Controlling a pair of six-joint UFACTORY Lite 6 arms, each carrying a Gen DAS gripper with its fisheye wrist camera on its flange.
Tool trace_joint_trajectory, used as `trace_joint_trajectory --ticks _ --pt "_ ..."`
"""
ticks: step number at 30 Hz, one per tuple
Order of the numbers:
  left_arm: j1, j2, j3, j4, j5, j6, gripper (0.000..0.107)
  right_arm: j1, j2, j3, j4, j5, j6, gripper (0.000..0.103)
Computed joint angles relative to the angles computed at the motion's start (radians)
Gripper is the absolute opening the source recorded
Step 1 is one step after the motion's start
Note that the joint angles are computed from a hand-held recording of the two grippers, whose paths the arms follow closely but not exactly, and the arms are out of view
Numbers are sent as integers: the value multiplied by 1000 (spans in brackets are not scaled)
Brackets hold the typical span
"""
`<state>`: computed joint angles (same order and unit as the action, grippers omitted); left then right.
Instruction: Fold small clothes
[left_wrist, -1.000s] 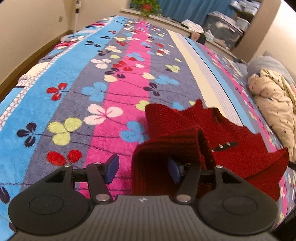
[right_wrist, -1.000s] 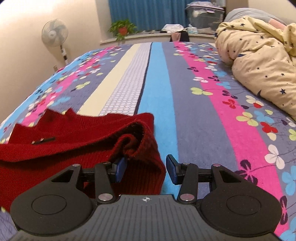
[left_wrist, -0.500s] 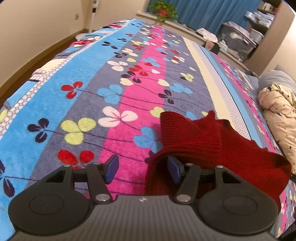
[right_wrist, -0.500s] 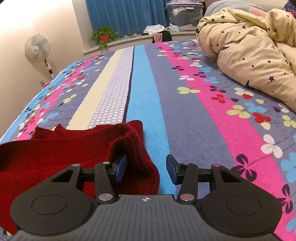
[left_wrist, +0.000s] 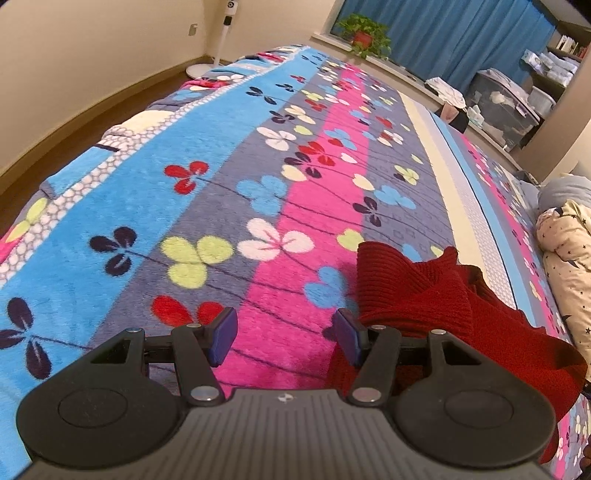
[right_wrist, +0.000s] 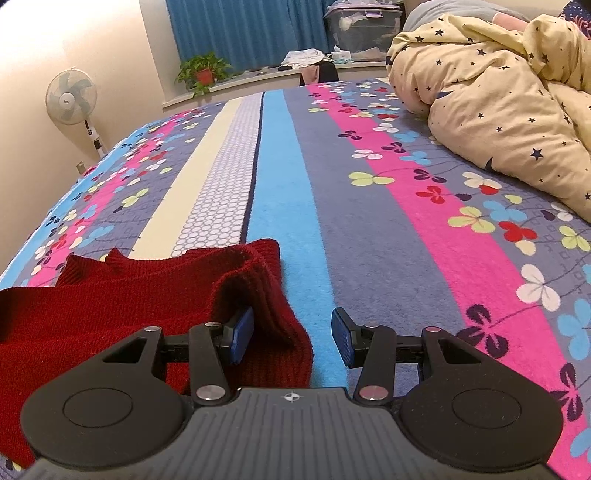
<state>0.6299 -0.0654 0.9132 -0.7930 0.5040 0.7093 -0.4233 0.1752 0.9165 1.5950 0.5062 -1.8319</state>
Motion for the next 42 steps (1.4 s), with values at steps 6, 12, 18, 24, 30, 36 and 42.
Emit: trace_joint_trajectory --ticks 6,12,18,24,30,36,42 --pt "17 -13 -6 -136 71 144 60 -53 -14 -11 158 12 -95 45" --pt "-39 32 102 -98 164 240 61 -151 60 69 18 104 108 39" --pt "-13 103 42 -45 225 350 83 -135 133 145 -304 198 267 51" --pt "-113 89 9 -7 53 409 84 -6 104 88 -298 56 101 56" --pt "-211 107 -11 -256 -96 649 83 80 141 119 -134 -33 37 56" --pt "-247 191 47 -503 -102 882 65 140 189 161 9 -52 -45 55" --pt "-202 259 122 -511 0 889 13 155 272 245 97 -74 -90 12"
